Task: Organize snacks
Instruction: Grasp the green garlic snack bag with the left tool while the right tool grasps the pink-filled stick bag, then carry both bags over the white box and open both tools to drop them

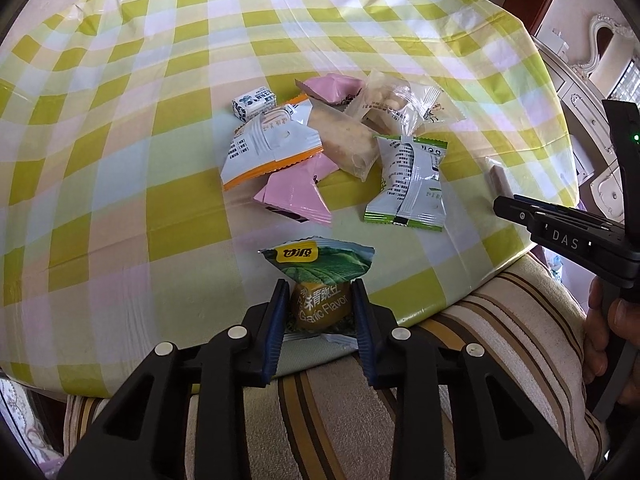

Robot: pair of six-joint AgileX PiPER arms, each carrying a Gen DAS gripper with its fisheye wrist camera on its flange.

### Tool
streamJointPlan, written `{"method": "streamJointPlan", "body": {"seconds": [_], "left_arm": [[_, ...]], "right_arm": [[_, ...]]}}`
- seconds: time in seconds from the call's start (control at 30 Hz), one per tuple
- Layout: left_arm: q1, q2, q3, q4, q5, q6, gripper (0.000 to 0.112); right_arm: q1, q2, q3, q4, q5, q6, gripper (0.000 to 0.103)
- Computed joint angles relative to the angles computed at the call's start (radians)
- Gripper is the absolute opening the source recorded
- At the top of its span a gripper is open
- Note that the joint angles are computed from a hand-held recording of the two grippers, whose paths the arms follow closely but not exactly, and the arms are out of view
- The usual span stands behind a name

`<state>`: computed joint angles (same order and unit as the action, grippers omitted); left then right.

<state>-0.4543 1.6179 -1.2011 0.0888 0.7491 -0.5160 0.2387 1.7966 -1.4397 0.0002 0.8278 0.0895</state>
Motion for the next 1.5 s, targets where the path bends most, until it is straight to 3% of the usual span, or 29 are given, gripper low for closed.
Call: {"method": "streamJointPlan", "body": {"seconds": [0.53,0.83,1.2,1.5], "left_arm": [[-0.05,-0.052,-0.002,0.085,0.013,-0.106,0.027],[-0.127,-0.006,-0.086,0.09,0.038,-0.114,0.027],[-0.23,0.148,-0.324,0.075,0.091,-0.058,0.027],[-0.306,0.363,-0.644,-0.035,0.178,0.09,0.027]], "right_arm": [[-0.013,-0.087,0.066,0.029,-0.065,-0.036,0.022],[-0.092,-0.156,0.11,0.119,-0.059,-0.108,0.022],[-0.271,-0.213,0.176,0.179,-0.061,-0.204,0.022],[-0.443,-0.204,0.21,0.217,-0.081,-0.287,0.022]]}}
